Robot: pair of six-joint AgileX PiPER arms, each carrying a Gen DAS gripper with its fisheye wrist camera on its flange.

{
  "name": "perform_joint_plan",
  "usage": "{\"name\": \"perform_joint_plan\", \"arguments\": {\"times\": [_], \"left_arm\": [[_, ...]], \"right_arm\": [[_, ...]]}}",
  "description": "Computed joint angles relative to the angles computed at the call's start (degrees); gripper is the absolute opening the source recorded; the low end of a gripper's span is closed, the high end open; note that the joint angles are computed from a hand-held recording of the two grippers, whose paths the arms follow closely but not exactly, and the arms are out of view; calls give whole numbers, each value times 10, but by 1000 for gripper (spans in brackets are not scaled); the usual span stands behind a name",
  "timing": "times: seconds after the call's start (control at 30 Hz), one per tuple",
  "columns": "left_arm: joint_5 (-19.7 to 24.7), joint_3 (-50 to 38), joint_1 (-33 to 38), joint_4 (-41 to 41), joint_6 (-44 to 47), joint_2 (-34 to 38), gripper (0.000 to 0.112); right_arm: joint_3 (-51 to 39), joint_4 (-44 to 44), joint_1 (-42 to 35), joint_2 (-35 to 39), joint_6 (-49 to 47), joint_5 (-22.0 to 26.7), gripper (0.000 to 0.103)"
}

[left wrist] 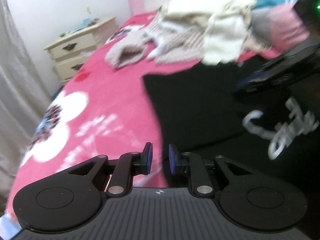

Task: Fold clothes

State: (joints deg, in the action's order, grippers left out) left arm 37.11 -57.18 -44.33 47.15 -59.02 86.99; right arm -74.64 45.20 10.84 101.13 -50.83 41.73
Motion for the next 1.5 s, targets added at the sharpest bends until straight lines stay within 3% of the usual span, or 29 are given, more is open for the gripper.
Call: {"name": "perform_joint_plan", "arguments": {"times": [0.13, 0.2, 0.23, 0.4, 0.67, 0.77, 1.0, 1.1, 1.2, 1.37, 1.5], "left_arm": [[-5, -55, 11, -67, 81, 73, 18], [-24, -43, 24, -82, 72, 82, 18], [-39, -30, 28, -75, 55, 74, 18], [-67, -5, 52, -126, 79, 45, 19], [-35, 4, 60, -190, 108, -37, 35], [-18, 11, 74, -244, 145, -88, 39], [46, 34, 121, -422, 260, -187, 44], [77, 51, 145, -487, 308, -206, 47], [76, 70, 151, -514, 330, -189, 47], [65, 87, 113, -456, 290, -155, 47], [65, 95, 93, -459, 295, -139, 47]], "right_arm": [[-79, -10, 48, 96, 64, -60, 26], [-130, -51, 58, 144, 133, -78, 14], [-145, -49, 55, 158, 154, -88, 14], [-146, -144, 41, 129, 273, -141, 19], [-65, -34, -80, -56, 85, -63, 19], [-69, 10, -134, -122, 42, -2, 20], [-117, 91, -250, -206, 53, 194, 40], [-143, 36, -221, -188, 135, 262, 47], [-132, -26, -149, -161, 208, 277, 52], [-104, -76, -33, -81, 310, 246, 53], [-141, -121, 55, 12, 378, 203, 53]]}}
